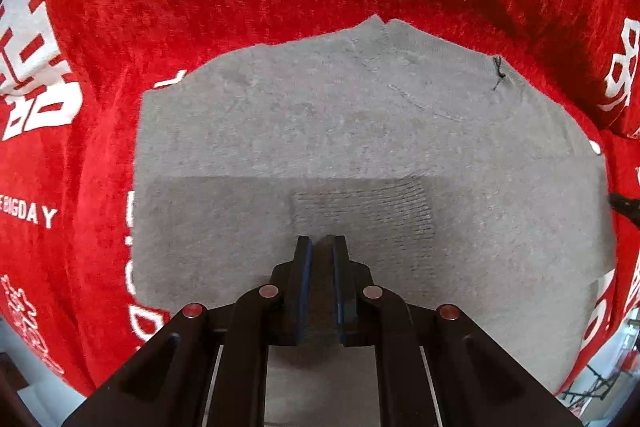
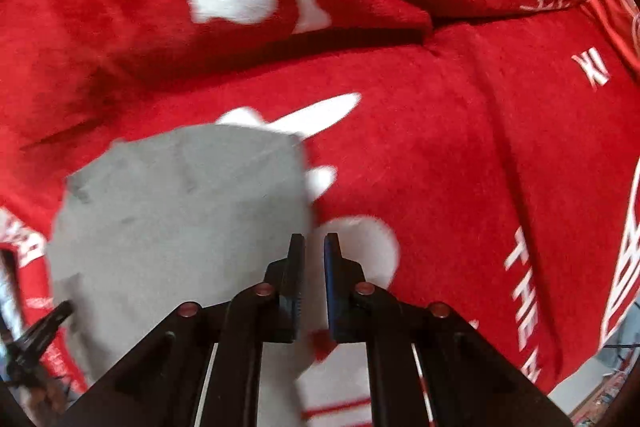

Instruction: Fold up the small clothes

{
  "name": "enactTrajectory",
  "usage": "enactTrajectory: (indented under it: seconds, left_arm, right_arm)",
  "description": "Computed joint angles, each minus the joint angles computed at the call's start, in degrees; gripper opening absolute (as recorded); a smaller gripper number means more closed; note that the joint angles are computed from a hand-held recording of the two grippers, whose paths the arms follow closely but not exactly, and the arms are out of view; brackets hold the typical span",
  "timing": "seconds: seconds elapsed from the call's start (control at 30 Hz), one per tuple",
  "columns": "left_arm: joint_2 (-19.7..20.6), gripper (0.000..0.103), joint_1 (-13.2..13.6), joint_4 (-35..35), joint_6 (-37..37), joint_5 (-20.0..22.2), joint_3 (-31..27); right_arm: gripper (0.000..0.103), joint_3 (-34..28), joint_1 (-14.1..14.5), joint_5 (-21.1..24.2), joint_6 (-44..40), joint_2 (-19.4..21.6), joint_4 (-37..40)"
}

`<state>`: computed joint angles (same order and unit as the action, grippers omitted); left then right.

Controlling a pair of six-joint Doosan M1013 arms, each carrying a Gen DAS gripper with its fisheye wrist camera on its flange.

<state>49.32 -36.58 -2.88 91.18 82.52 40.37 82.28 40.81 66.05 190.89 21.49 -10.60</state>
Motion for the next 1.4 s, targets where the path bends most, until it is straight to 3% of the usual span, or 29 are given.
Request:
enactTrajectory:
  seconds: [0.2, 0.37, 0.57, 0.63, 0.83, 0.93, 1.07, 1.1, 1.13, 1.17, 1.2, 1.4]
  left_arm:
    - [-1.07, 0.012, 0.82, -2.11, 0.55, 0.70, 0.88]
    - [-1.28, 0.012, 0.23, -0.29, 1.42, 0.97, 2.16]
    - [-2.33, 0.012, 0.29, -0.72, 0.78, -0.01, 4.15]
    - [-2.55, 0.012, 0.44, -0.75, 0.57, 0.12, 4.36]
    - [-4.25, 0.012, 1.04, -1.55, 0.18, -0.53, 6.17]
    - [-5.42, 0.012, 0.95, -0.99, 0.27, -0.96, 7.41]
    - [-4.73, 0.013, 0.56, -1.16, 0.19, 2.35, 5.51]
    - [-4.23, 0.034, 0.30, -0.99, -0.12, 3.34, 4.49]
    - [-4.40, 0.074, 0.23, -0.84, -0.65, 3.50, 4.70]
    - [-5.03, 0.087, 0.14, -0.59, -1.66, 2.69, 5.44]
    - [-5.99, 0.094, 0.05, -0.28, -2.44, 0.81, 6.59]
    - [-6.74, 0.094, -0.53, -0.12, -2.48, 0.60, 7.18]
  right_arm:
    - [0.009, -4.21, 1.72, 0.08, -4.30, 3.03, 2.15]
    - [0.008, -4.08, 2.06, 0.56, -7.36, 4.58, 3.57]
    - [0.009, -7.21, 2.05, 5.96, -10.99, 5.49, 4.29]
    - [0.013, -6.83, 2.12, 5.23, -8.43, 4.88, 4.52]
    - [0.013, -3.68, 2.58, -0.15, -2.17, 2.24, 5.72]
    - [0.013, -4.39, 2.96, -0.61, -1.95, 2.46, 5.94]
    - [0.013, -5.05, 3.38, -0.94, -1.86, 2.64, 5.77]
    - [0.013, -5.11, 3.52, -0.82, -1.73, 2.66, 5.71]
    - [0.013, -5.12, 3.57, -0.93, -1.67, 2.69, 5.83]
    - [0.013, -5.25, 3.50, -1.23, -1.68, 2.93, 6.03]
    - [0.013, -5.21, 3.48, -1.50, -1.63, 3.01, 6.29]
    - [0.013, -5.14, 3.58, -2.44, -1.64, 3.21, 7.20]
